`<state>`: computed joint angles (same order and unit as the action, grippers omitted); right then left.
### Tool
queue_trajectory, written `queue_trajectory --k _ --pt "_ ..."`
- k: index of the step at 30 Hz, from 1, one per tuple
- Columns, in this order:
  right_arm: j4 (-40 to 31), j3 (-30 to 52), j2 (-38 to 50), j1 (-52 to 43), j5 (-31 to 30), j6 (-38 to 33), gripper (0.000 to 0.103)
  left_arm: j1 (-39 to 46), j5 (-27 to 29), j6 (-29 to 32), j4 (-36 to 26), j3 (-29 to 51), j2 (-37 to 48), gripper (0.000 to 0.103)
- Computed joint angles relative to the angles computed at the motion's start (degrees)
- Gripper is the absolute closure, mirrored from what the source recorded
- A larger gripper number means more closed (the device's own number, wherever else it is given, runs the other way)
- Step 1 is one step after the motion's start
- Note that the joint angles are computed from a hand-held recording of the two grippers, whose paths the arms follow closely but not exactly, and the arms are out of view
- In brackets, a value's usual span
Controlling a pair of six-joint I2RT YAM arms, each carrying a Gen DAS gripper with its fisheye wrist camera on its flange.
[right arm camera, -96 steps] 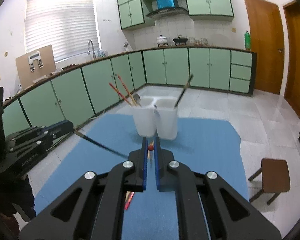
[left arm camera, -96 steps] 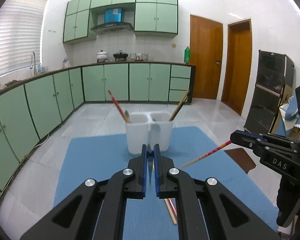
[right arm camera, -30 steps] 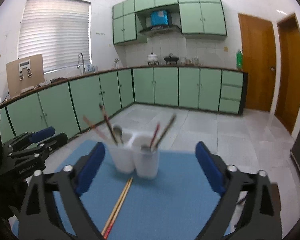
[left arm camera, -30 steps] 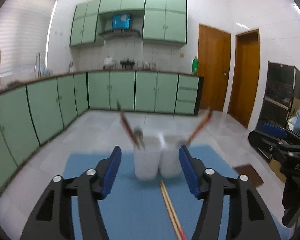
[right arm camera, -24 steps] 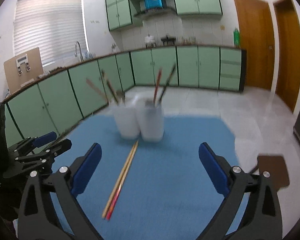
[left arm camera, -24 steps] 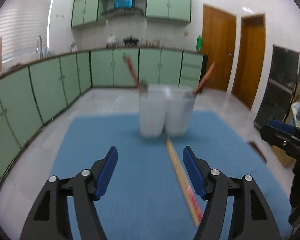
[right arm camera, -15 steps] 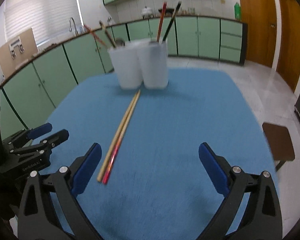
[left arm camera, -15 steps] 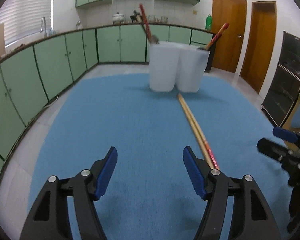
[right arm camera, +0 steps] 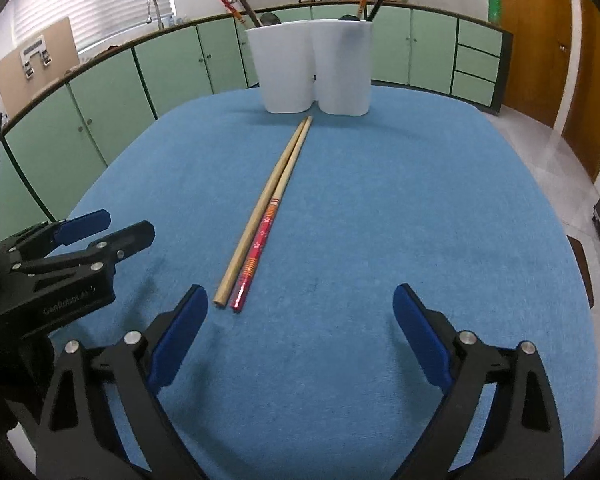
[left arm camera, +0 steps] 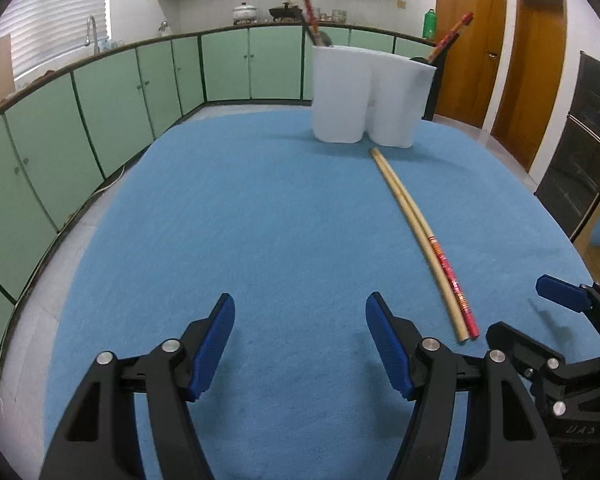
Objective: Organize utensils
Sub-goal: 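Move both open tools back to the remaining chopsticks on the mat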
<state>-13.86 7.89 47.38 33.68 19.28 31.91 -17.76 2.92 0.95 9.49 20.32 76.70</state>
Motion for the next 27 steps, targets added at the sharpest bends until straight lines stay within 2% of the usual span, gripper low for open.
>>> queue_trajectory --k 9,12,15,19,21,22,24,25,27 --pt "1.98 2.57 8.51 -1.43 -0.64 -1.27 0.030 1.46 0.47 0.49 -0.14 0.82 1.19 0.036" --pt "1.50 3.25 10.05 -0.89 1.21 -0.50 0.034 1.45 0.47 0.64 -0.23 0.86 1.27 0.036" --pt "-0.57 3.18 8.54 -1.03 2.63 0.43 0.035 1.78 0.86 0.55 -0.21 0.85 1.17 0.036" --pt "-3.00 0.89 0.37 -1.90 0.48 0.04 0.039 2.23 1.20 0.41 -0.05 0.84 1.34 0.036" --pt "-2.91 0.35 -1.21 -0.94 -0.60 -0.09 0.048 2.24 1.15 0.42 0.00 0.81 1.32 0.036" --pt "-2.16 0.37 -0.43 -0.46 -1.19 -0.07 0.051 2.19 1.10 0.43 0.05 0.77 1.27 0.036" --pt "-0.56 0.76 2.25 -0.08 -1.81 0.10 0.064 2.11 1.07 0.43 0.18 0.57 1.00 0.036" --pt "-0.55 1.08 2.92 0.75 -1.07 0.73 0.065 2.15 1.11 0.45 0.21 0.49 0.93 0.036" --pt "-0.03 1.29 3.54 0.68 -1.27 0.71 0.081 2.16 1.09 0.37 0.21 0.47 0.97 0.036"
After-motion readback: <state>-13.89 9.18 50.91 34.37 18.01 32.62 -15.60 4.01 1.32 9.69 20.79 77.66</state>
